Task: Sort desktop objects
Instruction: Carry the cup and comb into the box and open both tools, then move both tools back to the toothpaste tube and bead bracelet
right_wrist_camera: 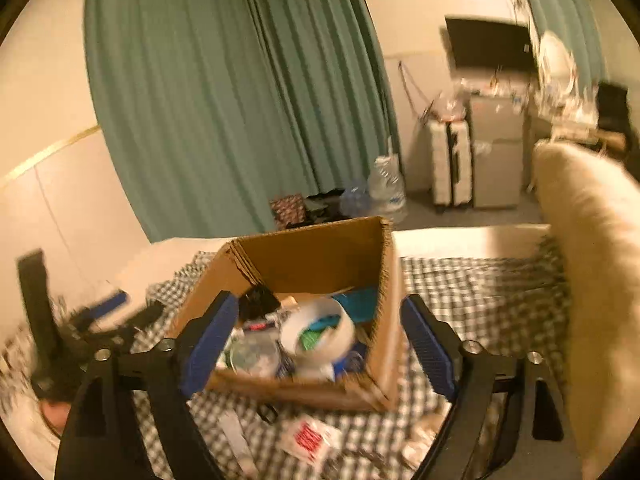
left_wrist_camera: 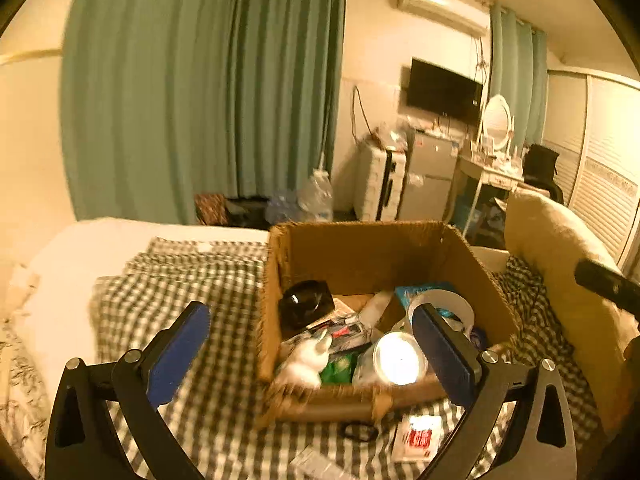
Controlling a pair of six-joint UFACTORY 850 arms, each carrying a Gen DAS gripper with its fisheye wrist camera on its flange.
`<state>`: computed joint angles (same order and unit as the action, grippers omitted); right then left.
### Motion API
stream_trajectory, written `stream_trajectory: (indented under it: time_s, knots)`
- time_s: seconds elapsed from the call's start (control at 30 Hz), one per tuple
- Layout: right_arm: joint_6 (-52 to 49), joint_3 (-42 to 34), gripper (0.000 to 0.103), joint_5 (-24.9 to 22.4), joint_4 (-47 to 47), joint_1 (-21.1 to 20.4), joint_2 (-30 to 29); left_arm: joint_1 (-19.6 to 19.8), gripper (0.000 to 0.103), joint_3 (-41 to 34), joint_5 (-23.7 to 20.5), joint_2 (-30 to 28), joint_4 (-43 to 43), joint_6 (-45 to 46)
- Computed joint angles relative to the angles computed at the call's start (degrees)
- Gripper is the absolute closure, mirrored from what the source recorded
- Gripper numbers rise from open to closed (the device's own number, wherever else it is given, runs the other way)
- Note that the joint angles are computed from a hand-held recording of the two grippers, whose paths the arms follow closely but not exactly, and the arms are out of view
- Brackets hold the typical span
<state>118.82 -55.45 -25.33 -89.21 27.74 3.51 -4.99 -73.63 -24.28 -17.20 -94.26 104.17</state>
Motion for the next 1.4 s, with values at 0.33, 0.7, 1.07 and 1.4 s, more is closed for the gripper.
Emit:
stream_trajectory:
  time_s: [0.33, 0.7, 1.07, 1.4]
  knots:
    - [-0.17, 9.39, 0.005, -2.28, 8.64, 7.12, 1.35, 0.82, 0.000, 15.44, 1.41, 4.95, -4.63, 3.34]
    - [-6.34, 9.77, 0.005, -0.02, 20.12, 5.76, -7.64, -0.49, 0.000, 12.86, 2.34, -4.67, 8.68, -12.97]
    - [-15.26, 5.66, 0.005, 0.89, 30.19, 3.23, -15.15, -3.64, 0.000, 8.72, 7.17, -9.93, 14.66, -20.11]
    - [-18.01, 4.02, 0.003, -0.65, 32.92, 3.20, -18.41, -5.53, 0.000, 9.33, 11.31, -9.98, 18.62, -19.01]
